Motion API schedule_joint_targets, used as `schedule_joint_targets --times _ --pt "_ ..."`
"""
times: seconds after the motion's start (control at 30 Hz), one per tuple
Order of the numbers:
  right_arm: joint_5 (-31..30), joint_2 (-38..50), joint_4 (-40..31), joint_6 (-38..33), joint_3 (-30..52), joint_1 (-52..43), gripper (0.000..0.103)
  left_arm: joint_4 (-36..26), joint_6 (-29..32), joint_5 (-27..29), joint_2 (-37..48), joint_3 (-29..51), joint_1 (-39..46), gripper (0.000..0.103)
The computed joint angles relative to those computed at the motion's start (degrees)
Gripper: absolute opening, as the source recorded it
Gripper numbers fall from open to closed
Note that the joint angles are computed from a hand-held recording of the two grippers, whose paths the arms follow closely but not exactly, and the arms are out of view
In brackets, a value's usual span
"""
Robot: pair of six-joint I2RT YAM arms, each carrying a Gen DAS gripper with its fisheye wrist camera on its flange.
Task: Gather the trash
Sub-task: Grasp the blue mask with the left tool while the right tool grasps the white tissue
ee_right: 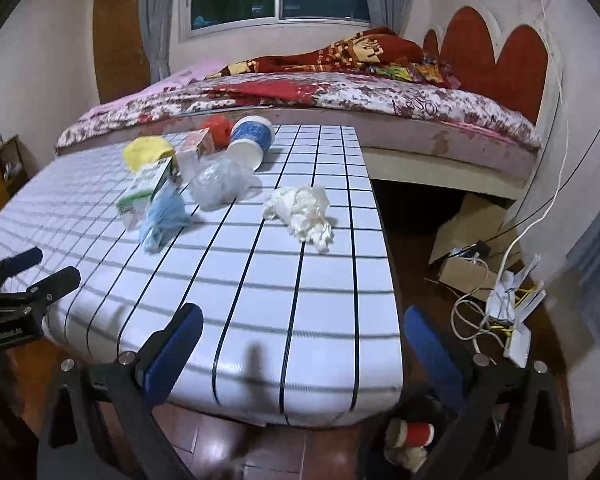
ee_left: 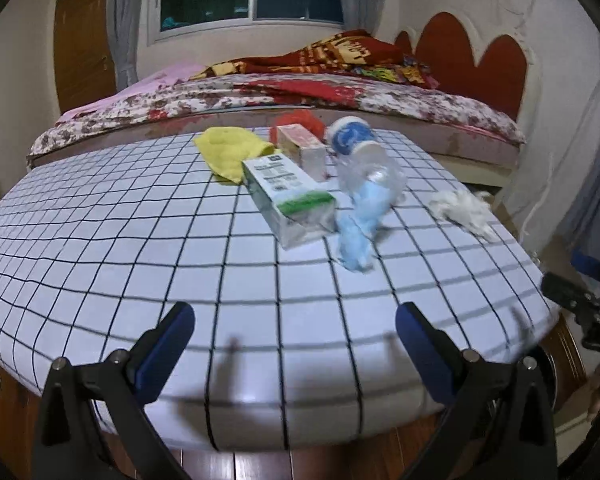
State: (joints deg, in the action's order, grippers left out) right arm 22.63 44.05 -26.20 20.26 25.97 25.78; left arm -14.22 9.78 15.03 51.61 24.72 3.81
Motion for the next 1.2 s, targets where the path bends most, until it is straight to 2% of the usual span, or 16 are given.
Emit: schedule_joint_targets --times 0.17,0.27,0.33,0.43,0.63,0.77,0.8,0.87,0.93,0.97,1.07,1.2 --pt "-3.8 7.9 7.4 -4.6 1.5 -5.9 0.101 5.4 -2.9 -2.7 9.2 3.9 -1.5 0.095" --pt "-6.7 12.6 10.8 -7.0 2.9 -9.2 0.093 7.0 -3.6 -4.1 13.1 5.7 -3.8 0.093" --pt "-8.0 16.3 13.0 -8.1 4.0 -10.6 0.091 7.0 -3.8 -4.0 14.7 6.2 -5.9 0.085" --pt "-9.9 21.7 15.9 -9.7 5.9 -12.2 0.085 7.9 -4.9 -4.5 15.4 6.1 -9.1 0.085" --pt "-14.3 30.3 18.8 -12.6 9.9 -15.3 0.075 8.7 -6.7 -5.2 21.4 9.5 -12.9 0.072" --pt "-16.0 34.8 19.7 -14.1 12.4 -17.0 0.063 8.5 -8.0 -4.5 24.3 11.2 -13.3 0.067" --pt "-16.4 35.0 19.8 -14.2 12.5 -17.2 0.058 8.5 -8.0 -4.4 24.8 11.4 -13.4 0.065" --pt "-17.5 35.7 20.0 -14.5 12.8 -17.7 0.046 8.4 -8.0 -3.9 25.8 11.6 -13.7 0.047" --pt "-18.2 35.8 20.3 -14.7 12.8 -17.7 0.036 8.9 -7.6 -4.1 25.9 11.3 -14.1 0.036" --pt "-18.8 35.3 20.3 -14.8 12.5 -17.8 0.030 8.8 -7.3 -3.2 25.7 11.2 -13.9 0.027" --pt "-20.4 33.2 20.5 -14.7 10.6 -18.2 0.020 8.6 -6.5 -2.2 24.2 10.2 -13.4 0.027" --pt "-22.0 28.9 20.3 -14.6 7.7 -18.9 0.017 9.2 -5.8 -1.1 22.1 8.0 -12.6 0.026"
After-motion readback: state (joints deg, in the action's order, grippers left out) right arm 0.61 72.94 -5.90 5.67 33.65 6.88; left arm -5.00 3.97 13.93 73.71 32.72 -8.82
